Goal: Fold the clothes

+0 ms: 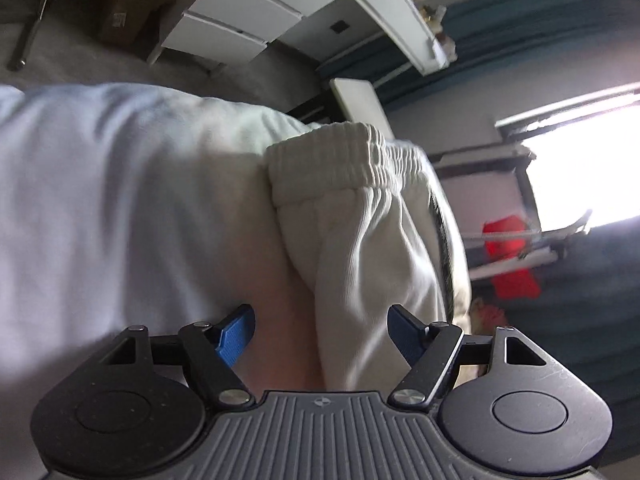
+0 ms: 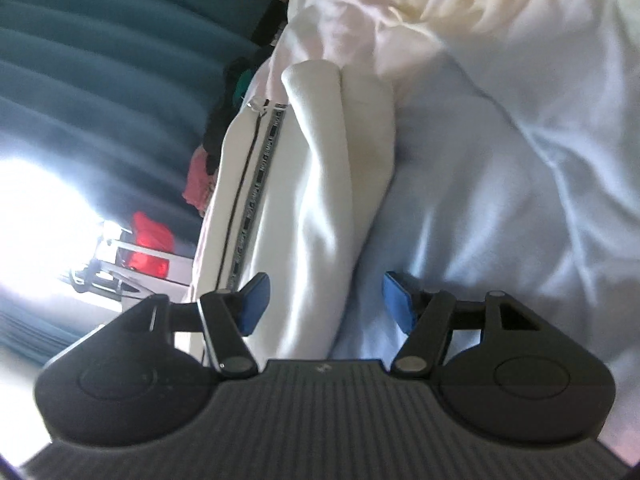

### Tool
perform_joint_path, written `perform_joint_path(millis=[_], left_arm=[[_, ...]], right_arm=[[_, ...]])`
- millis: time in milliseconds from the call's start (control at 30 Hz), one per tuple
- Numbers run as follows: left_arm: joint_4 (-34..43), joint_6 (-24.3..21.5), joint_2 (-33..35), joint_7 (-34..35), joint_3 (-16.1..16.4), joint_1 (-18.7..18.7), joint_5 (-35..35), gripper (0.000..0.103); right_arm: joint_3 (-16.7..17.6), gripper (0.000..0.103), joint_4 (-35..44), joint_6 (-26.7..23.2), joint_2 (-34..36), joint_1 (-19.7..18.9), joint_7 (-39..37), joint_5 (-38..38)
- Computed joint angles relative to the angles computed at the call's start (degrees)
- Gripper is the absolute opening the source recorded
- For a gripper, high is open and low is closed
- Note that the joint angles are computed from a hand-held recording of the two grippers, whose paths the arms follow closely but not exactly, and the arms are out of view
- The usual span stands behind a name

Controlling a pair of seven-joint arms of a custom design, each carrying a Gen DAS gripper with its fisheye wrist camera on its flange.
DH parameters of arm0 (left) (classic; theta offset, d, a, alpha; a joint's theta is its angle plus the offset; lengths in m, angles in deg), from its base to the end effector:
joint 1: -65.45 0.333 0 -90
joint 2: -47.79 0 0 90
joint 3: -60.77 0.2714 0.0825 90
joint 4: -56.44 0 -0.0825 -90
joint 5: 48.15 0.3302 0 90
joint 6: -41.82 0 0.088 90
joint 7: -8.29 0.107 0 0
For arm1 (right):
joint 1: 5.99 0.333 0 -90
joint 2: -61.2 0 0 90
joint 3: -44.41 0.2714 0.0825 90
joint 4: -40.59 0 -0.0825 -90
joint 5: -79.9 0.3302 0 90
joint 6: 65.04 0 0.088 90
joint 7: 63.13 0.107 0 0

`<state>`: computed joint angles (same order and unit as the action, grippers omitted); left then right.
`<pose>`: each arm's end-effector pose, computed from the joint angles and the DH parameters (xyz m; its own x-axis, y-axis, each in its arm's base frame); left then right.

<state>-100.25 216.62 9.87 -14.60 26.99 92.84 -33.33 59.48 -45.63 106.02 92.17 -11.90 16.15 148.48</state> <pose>0.3786 -0.0751 0.4734 0.6167 -0.1361 0.7754 0.0992 -0.9636 -0.2481 0.6629 0.0048 0.4146 -0.2951 -0.4617 -0.8365 -0.4768 0.8298 -0.2898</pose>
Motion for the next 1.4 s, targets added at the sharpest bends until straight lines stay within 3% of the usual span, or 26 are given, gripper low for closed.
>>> perform_joint_path(millis=[67, 200, 300, 367, 467, 500, 600, 667, 833, 967, 1033, 1100, 1167, 1267, 1333, 1400], left_arm=[[0.6, 2.7, 0.5, -1.9, -4.4, 5.7, 1.3, 0.074], [6.3, -0.4, 1.1, -0.7, -13.0, 16.9, 6.6, 0.071], [9.8, -3.6, 1.9, -4.3, -18.2, 23.0, 9.9, 0.063], [10.6, -3.8, 1.4, -8.1, -20.7, 25.8, 11.2, 0.056], [12.5, -4.8, 1.1, -11.9, -23.1, 28.5, 13.3, 0.038], [12.3, -4.6, 0.6, -12.8, -22.8, 28.3, 14.0, 0.03], [13.2, -4.4, -1.0, -14.1, -22.1, 28.7, 16.7, 0.019], [12.7, -4.6, -2.2, -14.5, -20.1, 26.7, 17.0, 0.018], [6.1, -2.7, -10.3, -13.0, -11.0, 15.9, 16.0, 0.016], [0.5, -4.4, -18.3, -9.9, -5.6, 7.8, 13.6, 0.016], [-2.6, -5.7, -22.9, -9.6, -4.1, 4.7, 11.8, 0.016], [-4.7, -9.1, -25.6, -8.1, -1.9, 0.2, 9.8, 0.016], [-5.9, -13.5, -27.3, -6.1, 0.4, -4.6, 8.2, 0.016], [-5.2, -22.4, -26.2, -2.0, 3.2, -11.6, 6.3, 0.016], [-3.9, -28.2, -25.1, 0.1, 4.4, -14.8, 5.9, 0.017], [-2.0, -33.6, -23.4, 3.2, 5.7, -17.8, 6.1, 0.022]], right_arm=[[-0.6, 0.062, 3.3, 3.1, 3.4, 1.7, 1.0, -1.6], [-5.0, 0.057, 10.6, 9.4, 10.5, 6.5, 9.5, -11.0], [-10.0, 0.039, 16.8, 12.6, 16.2, 10.2, 17.8, -15.6], [-14.6, 0.029, 20.1, 13.7, 19.5, 12.8, 24.1, -18.0], [-17.2, 0.021, 23.1, 16.3, 22.8, 14.4, 29.5, -20.1], [-17.4, 0.02, 22.8, 16.7, 22.8, 14.6, 29.9, -20.9], [-14.0, 0.014, 18.9, 18.4, 19.8, 12.7, 29.2, -22.4], [-11.9, 0.013, 15.2, 19.8, 16.9, 11.3, 28.9, -23.3], [-4.3, 0.013, 2.0, 23.1, 7.0, 5.0, 26.0, -28.0], [3.7, 0.012, -9.4, 24.8, -1.3, -3.3, 26.7, -31.4], [10.2, 0.012, -14.5, 26.0, -4.4, -10.3, 28.8, -33.6], [15.1, 0.012, -19.5, 26.8, -7.6, -16.2, 31.5, -35.8], [12.7, 0.012, -23.3, 27.1, -11.1, -15.3, 33.0, -34.4], [14.4, 0.012, -27.6, 26.4, -13.4, -18.9, 37.8, -35.4], [19.9, 0.012, -30.6, 25.6, -13.6, -25.2, 41.2, -38.7], [28.0, 0.012, -33.3, 25.4, -12.9, -34.3, 44.8, -43.3]])
